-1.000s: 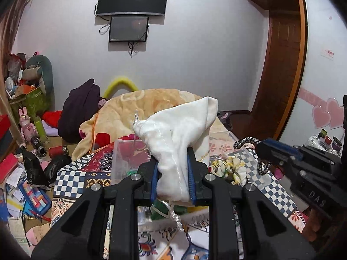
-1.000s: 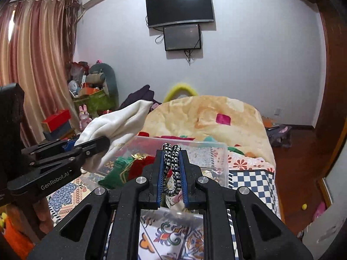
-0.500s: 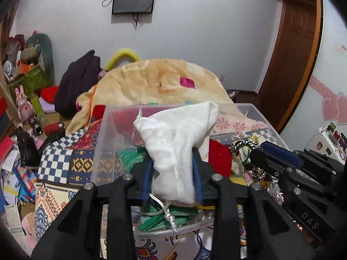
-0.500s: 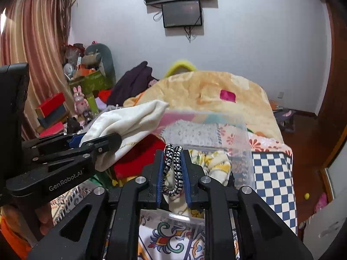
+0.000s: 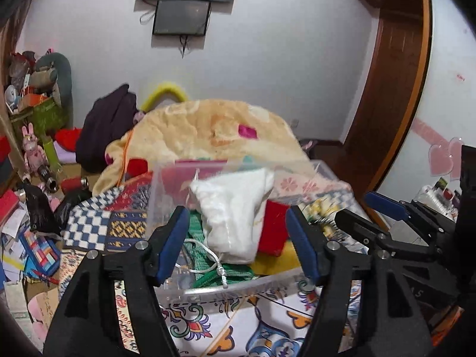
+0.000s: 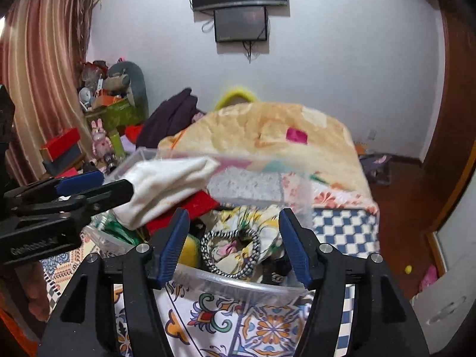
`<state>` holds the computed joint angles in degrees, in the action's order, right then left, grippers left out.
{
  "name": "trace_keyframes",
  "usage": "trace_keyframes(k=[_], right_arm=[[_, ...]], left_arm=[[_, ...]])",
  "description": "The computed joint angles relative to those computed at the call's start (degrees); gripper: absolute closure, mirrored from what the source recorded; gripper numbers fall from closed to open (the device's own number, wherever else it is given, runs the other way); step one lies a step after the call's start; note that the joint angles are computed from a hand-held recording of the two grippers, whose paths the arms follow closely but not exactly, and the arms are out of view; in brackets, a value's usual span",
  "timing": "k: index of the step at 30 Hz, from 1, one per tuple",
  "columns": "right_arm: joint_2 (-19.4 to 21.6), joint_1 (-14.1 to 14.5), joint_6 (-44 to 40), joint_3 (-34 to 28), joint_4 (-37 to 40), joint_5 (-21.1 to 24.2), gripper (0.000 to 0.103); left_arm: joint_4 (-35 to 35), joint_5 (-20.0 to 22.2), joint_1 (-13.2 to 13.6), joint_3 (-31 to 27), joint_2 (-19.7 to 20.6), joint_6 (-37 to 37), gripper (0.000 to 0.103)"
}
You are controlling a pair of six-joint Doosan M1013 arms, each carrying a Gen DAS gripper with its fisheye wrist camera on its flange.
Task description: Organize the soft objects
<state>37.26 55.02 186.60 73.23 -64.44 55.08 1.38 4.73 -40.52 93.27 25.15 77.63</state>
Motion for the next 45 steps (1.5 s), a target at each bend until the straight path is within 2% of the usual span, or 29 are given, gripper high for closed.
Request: trace_keyframes(k=[4,5,8,9,11,13,16,18,20,24,26,30,45], right_arm=[[-1.5,1.0,2.7,1.0,-4.4,1.0,0.044],[-2.0,1.3,3.8,1.5,-5.9,1.2,0.044],[-3.0,2.3,6.3,2.1,-9.7,2.5,0.044],[-3.3,2.7,7.0,2.3,-10.8,3.2,0.044],[-4.0,3.3,8.4,2.7,-13.2,4.1,0.044],[-4.5,4.0,9.5,3.1,-15.3,5.0,0.044],[-5.1,4.9,10.8,3.5,-17.6,6.1,0.044],[-5.4,5.4,11.5,3.8,-18.8,6.6,0.038],[-5.5,5.8,12.6,4.0,-20.4,7.3,0.028],[-5.6,6.3,13.3,4.2,-21.6,7.7,0.025],[-5.5,6.5,13.8,4.2,-22.3,8.3,0.014],[-4.9,6.8,14.8,3.9,-23.4,9.9,0.001],[-4.8,7.2,14.7,4.2,-23.0,10.5,0.000]], left_arm=[[0.7,-4.1,-0.2,2.3,-2.8,-0.2,0.035],[-1.3,-5.4,-0.3,2.9,-3.6,2.1,0.035],[-18.1,-8.6,-0.9,4.7,-5.6,19.8,0.030],[-19.8,-9.8,-1.1,5.3,-6.2,21.9,0.029],[-18.3,-12.1,-1.5,6.5,-7.6,20.9,0.027],[-14.0,-13.3,-1.6,7.4,-8.7,17.0,0.026],[-14.4,-15.5,-1.9,8.6,-10.2,17.9,0.020],[-15.5,-17.0,-2.3,9.4,-11.1,19.5,0.016],[-17.0,-18.5,-2.6,10.2,-11.9,21.7,0.011],[-18.3,-19.9,-3.2,11.4,-12.9,24.2,0.006],[-18.0,-20.5,-3.4,11.8,-13.3,24.0,0.002],[-15.8,-21.4,-3.6,12.5,-13.7,22.1,0.001],[-19.6,-21.0,-3.5,12.5,-13.5,24.3,0.000]])
